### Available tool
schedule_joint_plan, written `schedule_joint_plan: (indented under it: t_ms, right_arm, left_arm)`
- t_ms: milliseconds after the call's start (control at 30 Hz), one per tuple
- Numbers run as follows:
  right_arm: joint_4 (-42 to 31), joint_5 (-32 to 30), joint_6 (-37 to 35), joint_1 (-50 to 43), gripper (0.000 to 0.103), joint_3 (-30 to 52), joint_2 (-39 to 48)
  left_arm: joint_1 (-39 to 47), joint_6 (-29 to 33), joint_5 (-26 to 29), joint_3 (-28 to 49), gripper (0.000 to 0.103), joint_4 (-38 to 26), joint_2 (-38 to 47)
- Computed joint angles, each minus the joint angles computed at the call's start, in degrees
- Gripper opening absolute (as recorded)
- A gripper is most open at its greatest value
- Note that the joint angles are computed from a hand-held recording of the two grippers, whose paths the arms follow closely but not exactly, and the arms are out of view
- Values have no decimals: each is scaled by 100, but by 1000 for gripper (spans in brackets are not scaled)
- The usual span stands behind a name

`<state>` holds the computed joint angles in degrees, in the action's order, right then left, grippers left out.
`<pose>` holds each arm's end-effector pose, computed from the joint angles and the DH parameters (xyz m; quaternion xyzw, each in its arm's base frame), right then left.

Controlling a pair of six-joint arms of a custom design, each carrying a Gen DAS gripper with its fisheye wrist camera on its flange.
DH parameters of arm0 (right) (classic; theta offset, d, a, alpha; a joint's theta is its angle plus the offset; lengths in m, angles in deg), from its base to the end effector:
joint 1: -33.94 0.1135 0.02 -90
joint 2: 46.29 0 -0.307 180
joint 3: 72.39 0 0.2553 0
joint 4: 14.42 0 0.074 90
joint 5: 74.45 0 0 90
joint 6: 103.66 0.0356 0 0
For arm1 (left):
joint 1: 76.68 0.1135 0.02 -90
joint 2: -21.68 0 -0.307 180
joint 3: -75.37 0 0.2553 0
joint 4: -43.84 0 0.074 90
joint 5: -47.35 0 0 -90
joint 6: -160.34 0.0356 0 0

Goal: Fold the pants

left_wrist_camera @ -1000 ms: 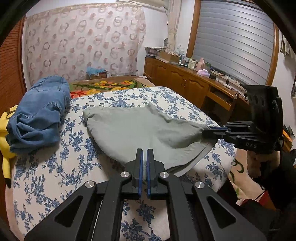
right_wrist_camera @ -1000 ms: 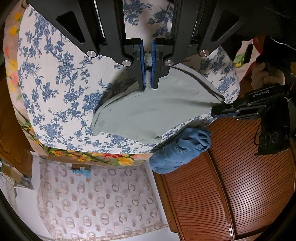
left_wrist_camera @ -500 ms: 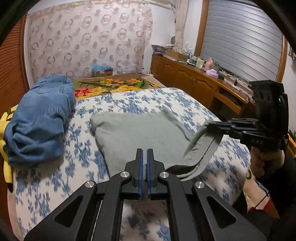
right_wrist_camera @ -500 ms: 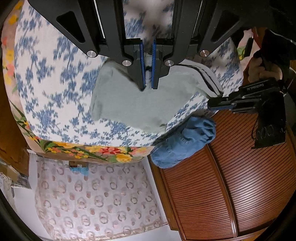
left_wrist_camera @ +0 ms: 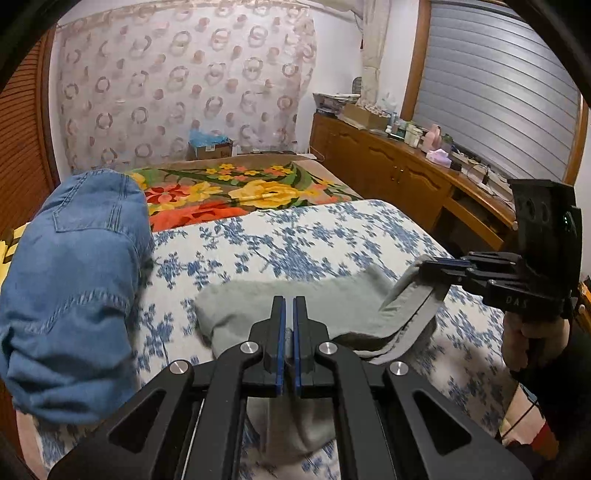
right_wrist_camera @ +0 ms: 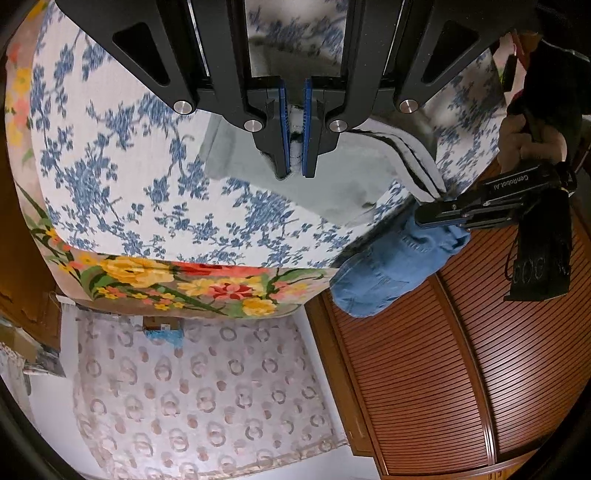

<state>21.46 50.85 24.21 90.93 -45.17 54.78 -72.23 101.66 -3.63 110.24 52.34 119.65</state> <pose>0.1432 0.1827 0.1062 -0.0111 0.8666 0.1235 0.4834 0.2380 -0.0040 0.1070 0.3074 0.8498 -0.2148 0.3704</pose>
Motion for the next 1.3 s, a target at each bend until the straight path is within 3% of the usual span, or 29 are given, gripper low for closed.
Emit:
schedule_joint_plan:
  t_ms: [300, 600, 700, 767, 867, 1000, 1133, 1300]
  right_arm:
    - [368, -819, -331, -924, 6, 360, 686]
    - [155, -1063, -374, -1279, 6, 671, 942]
    - [70, -1025, -380, -1286, 9, 697, 918]
    - [-68, -840, -363, -1209, 11, 692, 838]
    - [-191, -641, -321, -1114, 17, 649, 733]
    - [-271, -401, -191, -949, 26, 467, 585]
    - [-220, -629, -146, -961, 36, 329, 565]
    - [-595, -867, -312, -1025, 37, 552, 699]
  left_arm:
    - [-299, -332, -370, 466, 4, 350, 704]
    - [-415, -555, -629, 674, 4, 417, 1031]
    - [-414, -544, -673, 618, 15, 520, 1025]
    - [-386, -560, -670, 534, 38, 655, 998]
    - [-301, -527, -447, 539, 53, 610, 1012]
    - [-262, -367, -416, 437, 55, 588, 996]
    - [-299, -239, -590, 439, 55, 577, 1199]
    - [-431, -297, -992, 686, 55, 567, 1653]
